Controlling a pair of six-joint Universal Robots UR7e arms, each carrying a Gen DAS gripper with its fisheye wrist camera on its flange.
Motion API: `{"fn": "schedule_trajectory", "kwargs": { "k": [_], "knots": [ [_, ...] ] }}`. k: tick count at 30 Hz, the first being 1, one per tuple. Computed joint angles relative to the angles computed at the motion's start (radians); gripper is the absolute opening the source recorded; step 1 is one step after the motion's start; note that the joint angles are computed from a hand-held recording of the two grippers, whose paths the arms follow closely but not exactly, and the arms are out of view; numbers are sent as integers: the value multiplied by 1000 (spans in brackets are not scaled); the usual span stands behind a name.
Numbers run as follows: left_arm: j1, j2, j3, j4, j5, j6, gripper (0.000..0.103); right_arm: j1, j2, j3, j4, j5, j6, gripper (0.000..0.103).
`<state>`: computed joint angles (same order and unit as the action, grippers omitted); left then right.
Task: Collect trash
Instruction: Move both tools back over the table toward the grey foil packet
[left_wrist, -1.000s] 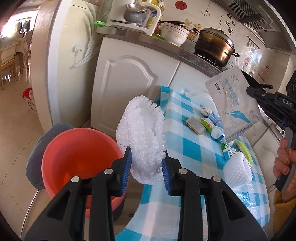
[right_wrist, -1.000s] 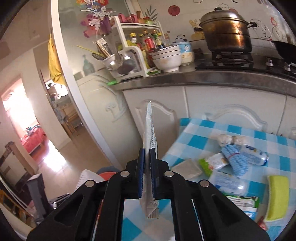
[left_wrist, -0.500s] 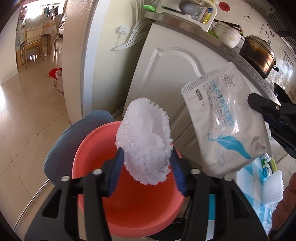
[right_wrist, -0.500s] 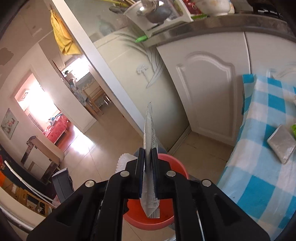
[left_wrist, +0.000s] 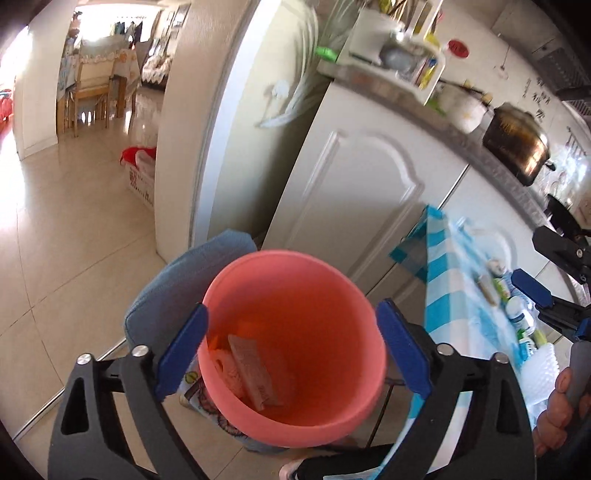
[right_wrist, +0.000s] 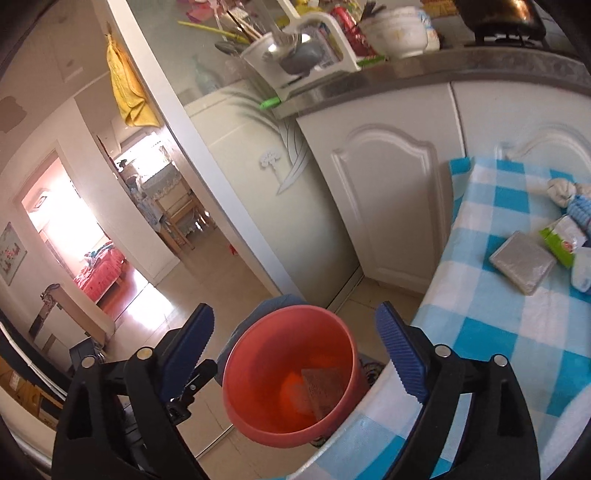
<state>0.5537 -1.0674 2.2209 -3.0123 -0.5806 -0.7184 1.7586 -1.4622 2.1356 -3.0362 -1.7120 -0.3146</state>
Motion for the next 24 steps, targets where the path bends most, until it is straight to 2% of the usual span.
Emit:
{"fn": "schedule_trajectory", "kwargs": {
  "k": [2,5,8,11,16,21,24],
  "knots": [
    [-29,-5,24,-40,1,14,96,-5,-53,49,-52,8,-20,92],
    [-63,-25,29,32,-17,-22,96,-24,-124,102,-97,25,-46,93],
    [-96,-47,31,107,-52,-71,96,-69,-210,154,-124,99,-61,95],
    [-127,-56,20,180,-83,-125,96,-98,-284,195,-184,138,-90,97],
    [-175,-31,-49,365,-117,-174,96,-170,-394,233,-244,196,-123,98],
    [-223,17,-112,439,-162,-143,96,-277,-494,209,-168,227,-65,98],
    [-242,47,-150,467,-189,-133,96,-382,-566,188,-88,309,-28,98]
  ]
}}
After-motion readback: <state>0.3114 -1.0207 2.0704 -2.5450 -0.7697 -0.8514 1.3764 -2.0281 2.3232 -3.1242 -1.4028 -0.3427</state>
